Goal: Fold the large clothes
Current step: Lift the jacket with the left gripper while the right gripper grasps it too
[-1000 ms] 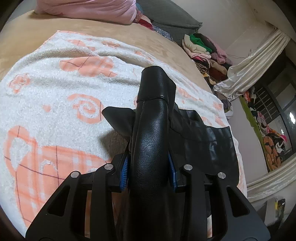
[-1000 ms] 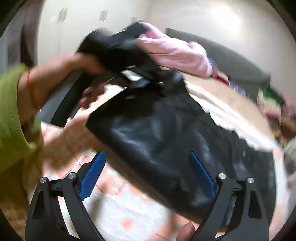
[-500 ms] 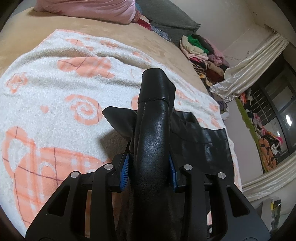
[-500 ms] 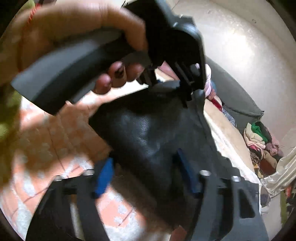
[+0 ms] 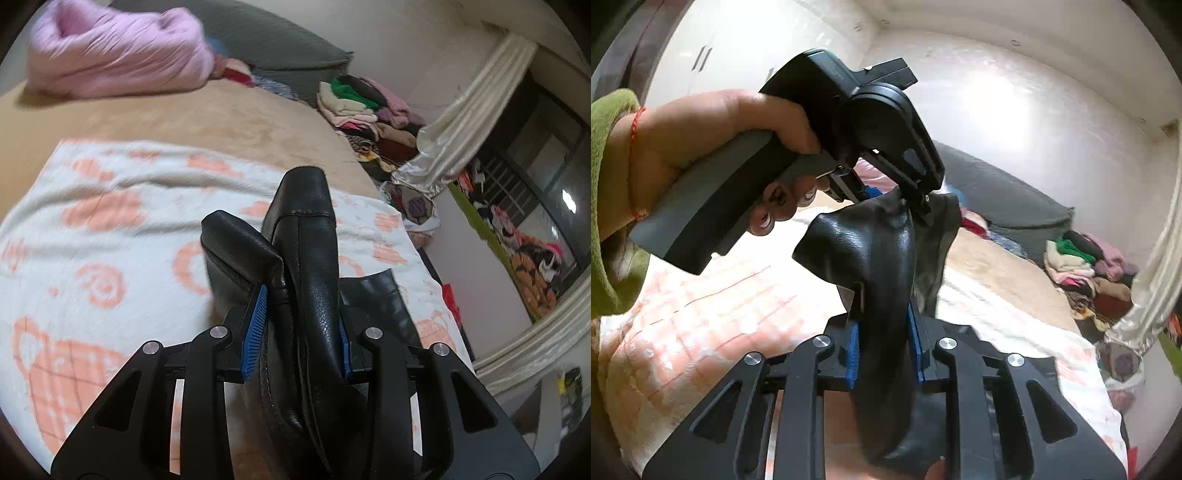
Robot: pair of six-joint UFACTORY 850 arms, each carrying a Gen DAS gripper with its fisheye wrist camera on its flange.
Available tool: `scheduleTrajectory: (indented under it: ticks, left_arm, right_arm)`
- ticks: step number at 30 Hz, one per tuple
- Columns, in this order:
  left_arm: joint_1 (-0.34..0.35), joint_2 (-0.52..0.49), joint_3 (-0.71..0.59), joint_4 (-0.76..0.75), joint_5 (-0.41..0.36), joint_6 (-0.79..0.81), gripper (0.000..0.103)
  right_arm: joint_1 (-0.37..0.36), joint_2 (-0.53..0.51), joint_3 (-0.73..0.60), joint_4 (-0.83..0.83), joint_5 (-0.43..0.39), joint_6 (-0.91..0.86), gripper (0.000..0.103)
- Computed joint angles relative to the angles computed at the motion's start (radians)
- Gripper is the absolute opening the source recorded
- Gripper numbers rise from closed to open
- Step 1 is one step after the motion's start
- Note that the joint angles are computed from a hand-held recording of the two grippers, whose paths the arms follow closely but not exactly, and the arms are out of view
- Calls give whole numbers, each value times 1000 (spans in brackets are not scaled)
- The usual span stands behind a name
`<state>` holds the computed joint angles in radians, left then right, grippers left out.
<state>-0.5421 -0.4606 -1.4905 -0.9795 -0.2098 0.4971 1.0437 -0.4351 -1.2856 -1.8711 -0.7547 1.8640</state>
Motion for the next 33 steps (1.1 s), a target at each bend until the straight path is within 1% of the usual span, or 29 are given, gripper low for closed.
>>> scheduleTrajectory:
  ticks: [1, 3, 9, 11, 13, 14, 17, 20, 25, 27, 29, 30, 31, 33]
  left_arm:
    - [-17, -17, -36, 90, -4, -84, 25]
    - [-41, -40, -82, 203, -10, -184, 25]
    - [-108, -134, -236, 479, -47, -434, 26]
    - [-124, -165, -281, 519, -62, -469, 27]
    - [-135, -189, -313, 521, -68, -472, 28]
    - [-143, -207, -339, 527, -78, -476, 28]
    - [-160, -254, -408, 582, -108, -522, 28]
    - [-175, -300, -472, 608, -134, -548, 28]
    - [-189, -356, -546, 627, -168, -579, 28]
    - [-187, -373, -565, 578, -179, -542, 28]
    - [-183, -381, -568, 508, -181, -493, 28]
    - [-181, -381, -565, 489, -179, -482, 28]
    - [-178, -370, -542, 478, -165, -476, 28]
    - [-171, -338, -480, 451, -135, -452, 33]
  right_arm:
    - [-4, 22, 23, -6, -14, 17, 19]
    - [-11, 48, 55, -17, -30, 48, 18]
    - [-26, 134, 167, -22, -87, 139, 17]
    - [-27, 156, 203, -25, -104, 164, 17]
    - [-39, 173, 230, -26, -111, 189, 17]
    - [-59, 176, 239, -42, -102, 213, 17]
    - [-75, 201, 280, -39, -98, 265, 17]
    - [-103, 218, 314, -60, -71, 353, 17]
    - [-118, 240, 357, -58, -32, 440, 17]
    - [-131, 246, 372, -57, -6, 481, 16]
    - [-153, 259, 390, -64, 42, 541, 16]
    - [-172, 267, 404, -84, 81, 596, 16]
    - [-201, 279, 422, -117, 143, 688, 16]
    - [-232, 290, 447, -194, 205, 832, 16]
